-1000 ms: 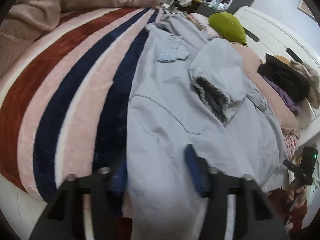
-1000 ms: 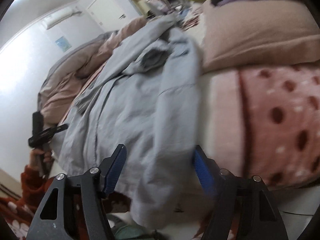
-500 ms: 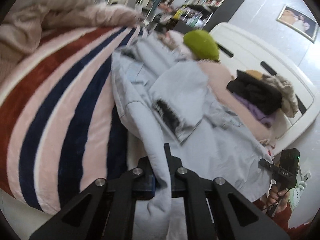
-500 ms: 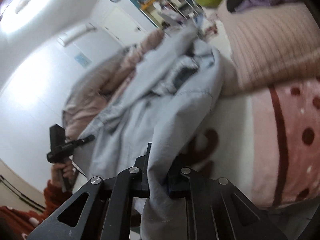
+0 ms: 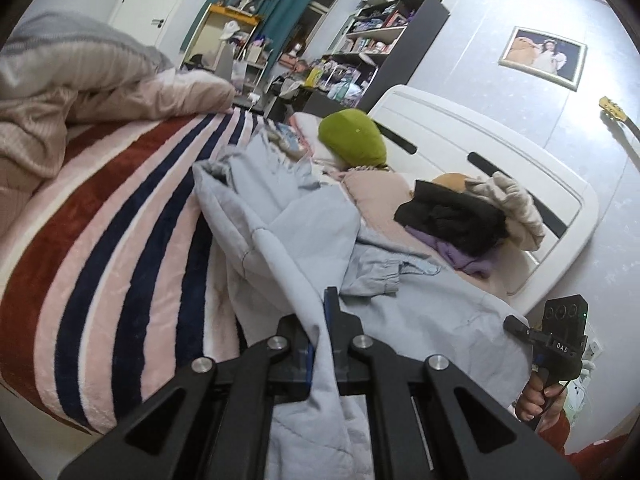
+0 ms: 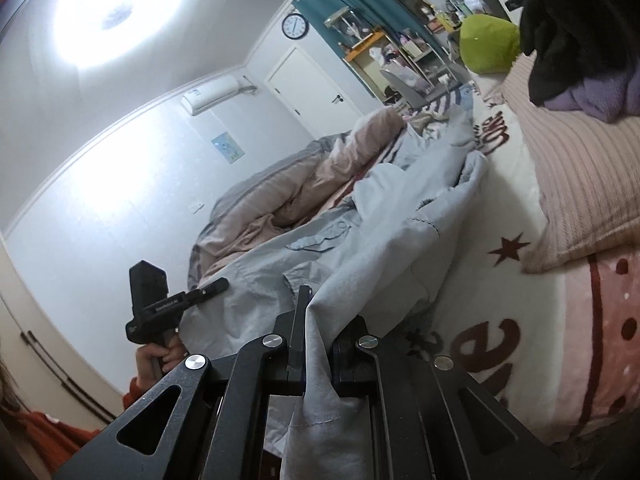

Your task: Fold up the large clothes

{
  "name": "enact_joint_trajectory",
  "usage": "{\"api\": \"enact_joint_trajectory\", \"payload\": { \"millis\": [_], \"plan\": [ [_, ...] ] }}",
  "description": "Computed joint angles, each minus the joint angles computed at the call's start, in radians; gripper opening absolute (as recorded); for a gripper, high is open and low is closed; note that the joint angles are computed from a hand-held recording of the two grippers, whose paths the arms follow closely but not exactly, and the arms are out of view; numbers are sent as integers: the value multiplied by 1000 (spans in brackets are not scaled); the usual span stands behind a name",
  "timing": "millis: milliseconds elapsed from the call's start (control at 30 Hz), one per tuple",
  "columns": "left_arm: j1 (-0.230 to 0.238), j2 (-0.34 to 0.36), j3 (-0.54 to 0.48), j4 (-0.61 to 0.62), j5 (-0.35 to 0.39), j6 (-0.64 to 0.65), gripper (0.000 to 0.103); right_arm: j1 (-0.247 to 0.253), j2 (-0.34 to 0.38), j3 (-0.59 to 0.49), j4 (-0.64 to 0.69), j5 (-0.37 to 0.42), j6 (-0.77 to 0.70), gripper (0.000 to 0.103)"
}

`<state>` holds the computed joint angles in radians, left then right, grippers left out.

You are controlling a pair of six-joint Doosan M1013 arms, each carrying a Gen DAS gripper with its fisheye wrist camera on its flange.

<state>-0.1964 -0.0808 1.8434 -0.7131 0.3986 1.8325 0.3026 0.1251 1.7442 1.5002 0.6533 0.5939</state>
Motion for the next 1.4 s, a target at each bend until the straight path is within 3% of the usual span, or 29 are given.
{"api": "enact_joint_trajectory", "payload": {
  "millis": [200, 433, 667, 867, 1100, 1200, 1400],
  "plan": [
    [-31, -81, -9, 86, -18, -51, 2, -2, -74, 3, -16, -9, -12, 2],
    [-53, -167, -23, 159, -24, -96, 2, 3, -165, -19, -141, -54, 74, 1],
    [-29, -168, -69, 419, -5, -329, 2, -17, -161, -82, -230, -70, 160, 1],
    [21, -35, -181, 611, 85, -505, 3, -56, -54, -205, -386, -42, 354, 1],
    [63, 184, -363, 723, 228, -606, 3, -78, 153, -424, -691, 7, 653, 1],
    [88, 277, -438, 706, 275, -602, 3, -78, 240, -518, -819, 38, 771, 1],
    [123, 465, -606, 660, 391, -581, 3, -82, 429, -745, -992, 200, 946, 1]
  ]
}}
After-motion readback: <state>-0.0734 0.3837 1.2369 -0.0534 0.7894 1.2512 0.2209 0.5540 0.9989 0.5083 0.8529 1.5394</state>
